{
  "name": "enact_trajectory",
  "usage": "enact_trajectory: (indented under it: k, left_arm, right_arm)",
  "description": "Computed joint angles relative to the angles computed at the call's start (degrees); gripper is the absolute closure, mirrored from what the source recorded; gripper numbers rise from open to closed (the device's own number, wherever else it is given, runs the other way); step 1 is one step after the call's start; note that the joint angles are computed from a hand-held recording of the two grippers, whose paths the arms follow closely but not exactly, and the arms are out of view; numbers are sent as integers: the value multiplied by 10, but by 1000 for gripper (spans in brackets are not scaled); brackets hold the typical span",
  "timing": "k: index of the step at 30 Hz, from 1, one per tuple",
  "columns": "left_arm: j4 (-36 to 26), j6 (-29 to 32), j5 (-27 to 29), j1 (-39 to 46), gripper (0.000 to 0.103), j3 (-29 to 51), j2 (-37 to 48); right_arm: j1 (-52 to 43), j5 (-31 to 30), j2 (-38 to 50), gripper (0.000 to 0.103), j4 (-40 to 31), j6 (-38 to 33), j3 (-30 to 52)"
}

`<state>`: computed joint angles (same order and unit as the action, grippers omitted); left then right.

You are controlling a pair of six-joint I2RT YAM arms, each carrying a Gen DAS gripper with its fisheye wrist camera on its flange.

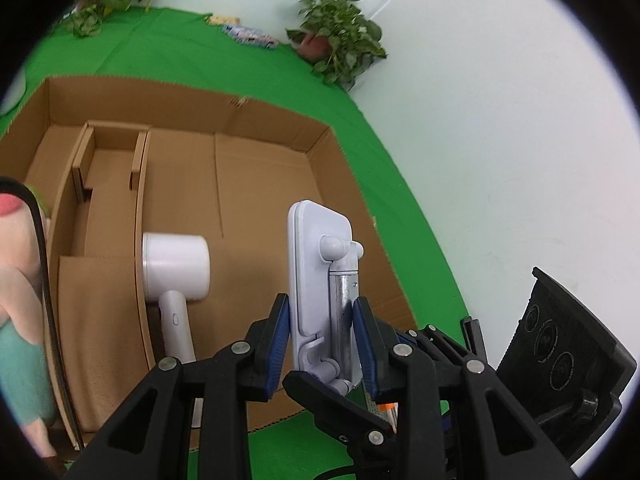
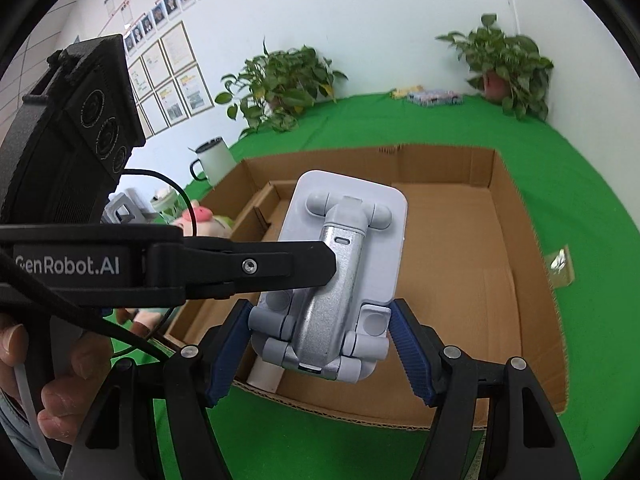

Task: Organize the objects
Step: 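Lift the phone stand with the right tool and carry it over the box, then lower the phone stand beside the hair dryer and open the right tool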

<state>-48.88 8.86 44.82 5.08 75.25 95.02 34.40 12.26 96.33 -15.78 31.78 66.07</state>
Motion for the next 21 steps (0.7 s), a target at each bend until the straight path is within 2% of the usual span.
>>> enact_trajectory:
  k: [13, 21]
  left_arm:
    - [-19, -12, -62, -18, 73, 21, 90]
    - [-33, -13, -66, -10, 72, 28, 106]
  right_arm:
    - [-60, -124, 79, 36, 60, 15, -30]
    - [-66, -141, 107, 36, 41, 18, -7]
